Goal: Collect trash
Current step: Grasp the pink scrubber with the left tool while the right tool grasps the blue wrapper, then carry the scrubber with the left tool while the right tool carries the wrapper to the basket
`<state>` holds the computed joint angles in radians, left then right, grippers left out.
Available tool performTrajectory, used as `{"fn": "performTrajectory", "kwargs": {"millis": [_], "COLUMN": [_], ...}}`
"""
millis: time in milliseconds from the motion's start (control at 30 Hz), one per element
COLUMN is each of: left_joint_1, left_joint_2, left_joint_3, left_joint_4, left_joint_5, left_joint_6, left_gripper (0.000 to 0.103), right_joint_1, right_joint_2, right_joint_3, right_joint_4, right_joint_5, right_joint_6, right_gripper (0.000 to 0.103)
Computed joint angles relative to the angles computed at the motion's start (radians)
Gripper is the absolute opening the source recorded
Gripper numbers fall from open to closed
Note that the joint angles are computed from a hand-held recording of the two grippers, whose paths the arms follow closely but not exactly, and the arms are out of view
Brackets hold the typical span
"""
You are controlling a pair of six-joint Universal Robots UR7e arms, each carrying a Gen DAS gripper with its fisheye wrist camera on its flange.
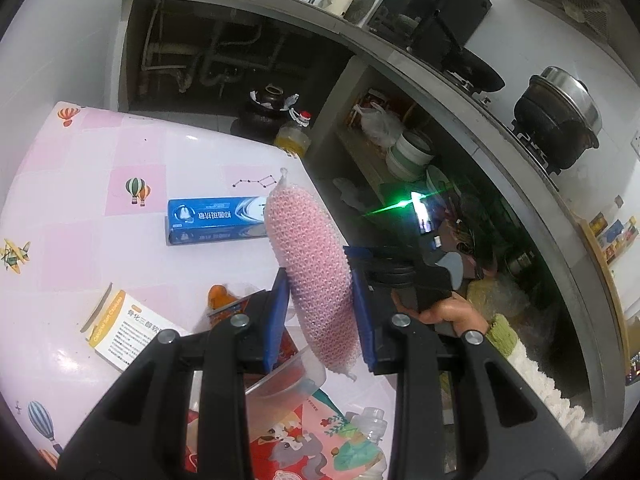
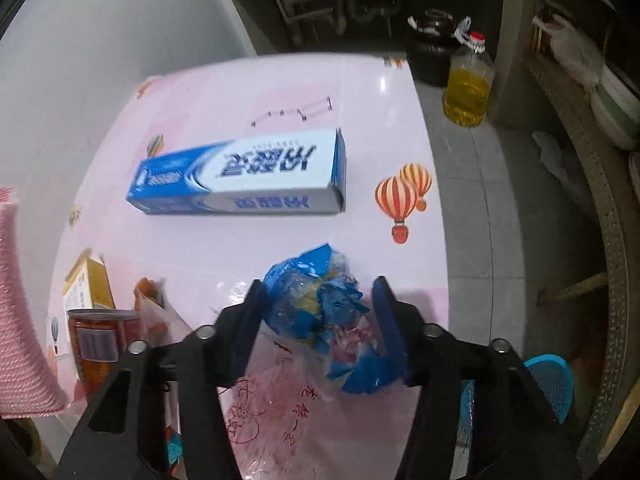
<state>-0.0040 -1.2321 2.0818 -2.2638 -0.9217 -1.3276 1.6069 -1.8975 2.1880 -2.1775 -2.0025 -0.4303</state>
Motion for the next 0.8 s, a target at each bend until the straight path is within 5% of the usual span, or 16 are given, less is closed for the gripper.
{"fn": "performTrajectory", "kwargs": {"millis": [200, 533, 800], "left_joint_1": [0.003, -0.007, -0.030], "left_joint_2": [-0.001, -0.001, 0.006], "left_joint_3": [0.005, 0.004, -0.008], "left_joint_4": [-0.013, -0.008, -0.019], "left_joint_5": [-0.002, 0.014, 0.020], "left_joint_6": [0.004, 0.002, 0.017], "left_gripper": [0.029, 0.029, 0.029], "right_joint_1": [-0.045, -0.098, -0.145], "right_joint_2": [-0.022, -0.123, -0.330], "right_joint_3": [0.007, 0.043, 0.078], "right_joint_4": [-0.019, -0.155, -0.131], "right_joint_5": [0.064, 0.131, 0.221], "right_joint_6": [0.018, 0.010, -0.031], "right_gripper": [0.031, 0.029, 0.029]}}
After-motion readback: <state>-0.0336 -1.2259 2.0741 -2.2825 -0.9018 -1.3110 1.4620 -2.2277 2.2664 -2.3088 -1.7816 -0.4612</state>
